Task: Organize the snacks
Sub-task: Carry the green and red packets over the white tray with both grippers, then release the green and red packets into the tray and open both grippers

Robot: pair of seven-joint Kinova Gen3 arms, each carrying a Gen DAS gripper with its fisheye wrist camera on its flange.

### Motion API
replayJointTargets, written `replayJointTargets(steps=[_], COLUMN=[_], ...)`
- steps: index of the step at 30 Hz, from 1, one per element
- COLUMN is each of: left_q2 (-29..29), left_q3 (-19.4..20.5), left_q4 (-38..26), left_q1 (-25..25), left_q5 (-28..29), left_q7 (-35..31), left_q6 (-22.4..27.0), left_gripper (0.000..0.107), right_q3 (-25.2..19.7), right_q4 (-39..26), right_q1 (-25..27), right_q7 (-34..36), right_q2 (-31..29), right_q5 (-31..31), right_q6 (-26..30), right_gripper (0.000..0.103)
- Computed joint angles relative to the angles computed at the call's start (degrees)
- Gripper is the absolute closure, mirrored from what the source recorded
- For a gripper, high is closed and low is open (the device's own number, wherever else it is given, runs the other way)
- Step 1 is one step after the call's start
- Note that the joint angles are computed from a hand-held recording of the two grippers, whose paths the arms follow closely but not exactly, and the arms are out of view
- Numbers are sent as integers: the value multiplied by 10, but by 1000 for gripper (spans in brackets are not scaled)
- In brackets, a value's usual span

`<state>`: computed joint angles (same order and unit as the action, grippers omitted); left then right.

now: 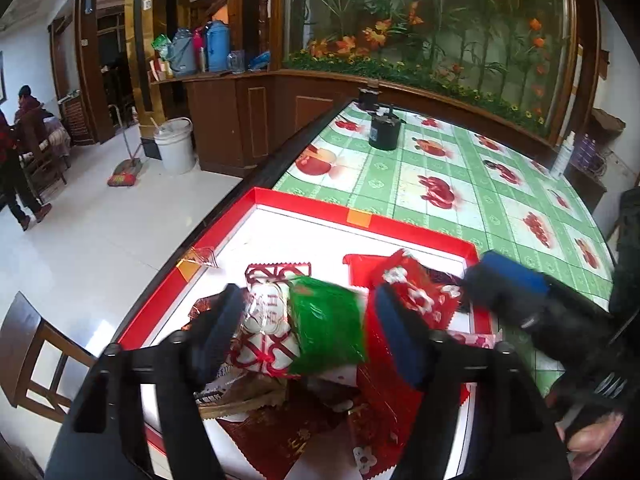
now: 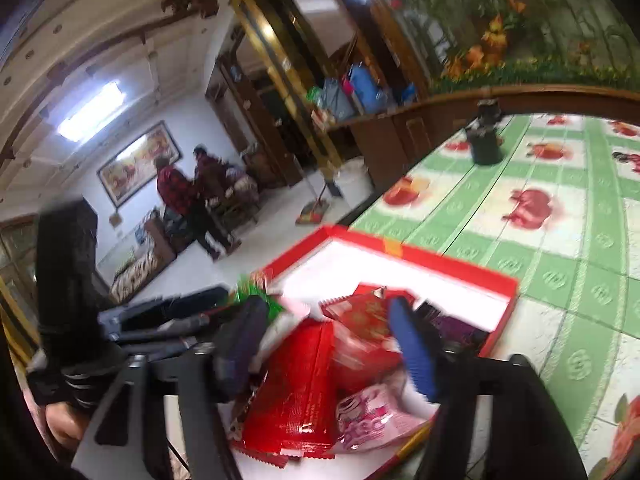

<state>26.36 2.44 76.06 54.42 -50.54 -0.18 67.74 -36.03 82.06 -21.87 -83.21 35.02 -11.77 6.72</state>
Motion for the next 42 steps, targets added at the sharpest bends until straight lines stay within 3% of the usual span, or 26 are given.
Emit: replayJointTargets(steps=[3, 5, 7, 15, 19, 22, 26, 29, 34, 42], left_q2=[21, 35, 44, 52, 44, 39, 24, 19, 11, 9], left_q3=[-9, -11, -18, -29, -24, -19, -7, 1, 11, 20], left_q4=[-37, -63, -77, -82, -64, -51, -28, -17, 2, 12], left_q1=[18, 27, 37, 69, 79, 85, 83, 80, 72, 64], left_q5=[-7, -12, -16, -41, -63, -80, -93, -97, -98, -94], left_q7=[-12, -20, -19, 9, 26, 40, 58, 66, 83, 86], left_q6=[52, 91, 117, 193, 205, 215, 208, 209, 208, 208], left_gripper=[35, 27, 25, 25, 25, 23, 23, 23, 23, 23], right_q3=[-32, -34, -28, 170, 269, 283, 321, 322, 362, 348], right_q4=[24, 26, 31, 119, 159, 193, 201, 200, 193, 183], right_q1=[40, 50, 50, -136, -233, -250, -287, -299, -348, -335], right_q7=[-24, -35, -9, 154, 114, 44, -21, -4, 46, 44], right_q2=[0, 1, -4, -89, -117, -131, -141, -144, -138, -134], right_q5=[-10, -25, -61, -213, -178, -124, -69, -73, -109, -106], right_q6=[-35, -37, -43, -187, -217, -242, -222, -211, -201, -191], right_gripper=[28, 28, 28, 24, 21, 18, 18, 18, 18, 18])
